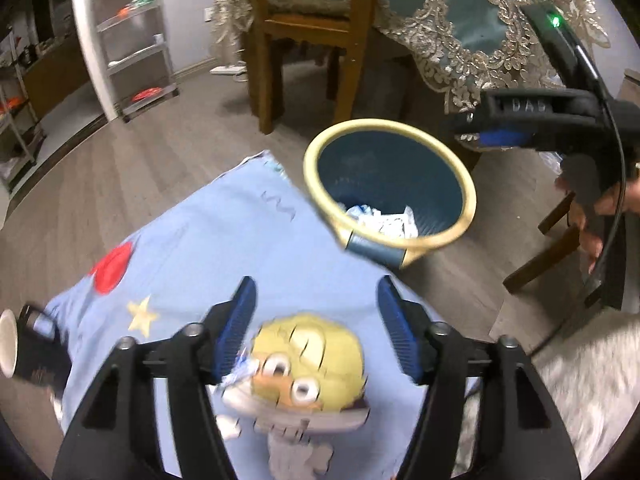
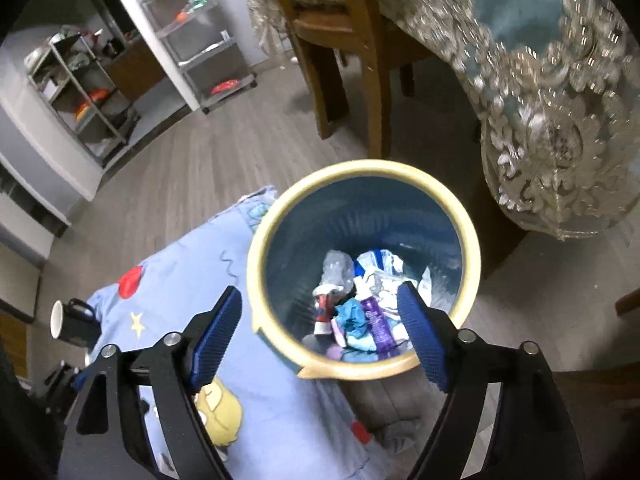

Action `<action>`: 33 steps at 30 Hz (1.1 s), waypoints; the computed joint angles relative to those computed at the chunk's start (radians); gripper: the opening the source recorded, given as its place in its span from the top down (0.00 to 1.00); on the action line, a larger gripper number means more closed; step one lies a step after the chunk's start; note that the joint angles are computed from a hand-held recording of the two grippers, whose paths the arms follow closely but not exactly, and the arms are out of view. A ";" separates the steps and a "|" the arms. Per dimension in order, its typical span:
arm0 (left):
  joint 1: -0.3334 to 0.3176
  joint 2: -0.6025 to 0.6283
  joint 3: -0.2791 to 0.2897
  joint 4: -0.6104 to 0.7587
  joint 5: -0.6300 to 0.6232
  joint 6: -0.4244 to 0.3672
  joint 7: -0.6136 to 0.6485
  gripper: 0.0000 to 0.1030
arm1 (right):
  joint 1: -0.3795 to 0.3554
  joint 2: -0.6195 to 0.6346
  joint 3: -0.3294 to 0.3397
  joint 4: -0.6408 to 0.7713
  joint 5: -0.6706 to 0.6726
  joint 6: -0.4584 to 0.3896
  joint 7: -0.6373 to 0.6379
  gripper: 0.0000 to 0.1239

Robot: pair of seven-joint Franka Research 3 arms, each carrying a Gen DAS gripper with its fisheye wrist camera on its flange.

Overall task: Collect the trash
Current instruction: 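Move the left tool back to the blanket and grasp the white tissue, then grasp the small white-blue medicine box with the right gripper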

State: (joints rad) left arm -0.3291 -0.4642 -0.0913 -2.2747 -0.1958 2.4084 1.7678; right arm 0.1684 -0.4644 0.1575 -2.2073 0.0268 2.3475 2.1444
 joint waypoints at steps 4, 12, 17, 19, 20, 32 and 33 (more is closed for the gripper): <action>0.023 -0.115 0.014 -0.101 0.020 -0.026 -0.030 0.27 | 0.028 -0.001 0.041 0.022 -0.022 -0.017 0.002 0.33; 0.032 -0.318 0.070 -0.307 0.033 -0.146 -0.068 0.27 | 0.097 0.033 0.089 0.055 -0.048 -0.030 0.017 0.33; 0.026 -0.353 0.069 -0.367 0.053 -0.208 -0.043 0.28 | 0.131 0.066 0.095 0.075 -0.060 -0.048 0.020 0.33; 0.024 -0.355 0.068 -0.384 0.064 -0.222 -0.029 0.31 | 0.150 0.079 0.090 0.082 -0.047 -0.045 0.012 0.33; 0.021 -0.352 0.071 -0.389 0.064 -0.229 -0.021 0.35 | 0.155 0.083 0.090 0.086 -0.049 -0.045 0.008 0.33; 0.046 -0.312 0.083 -0.385 0.054 -0.183 0.016 0.88 | 0.237 0.216 0.082 0.167 -0.073 -0.080 -0.186 0.33; 0.053 -0.307 0.087 -0.380 0.051 -0.173 0.012 0.89 | 0.244 0.228 0.080 0.176 -0.075 -0.086 -0.206 0.33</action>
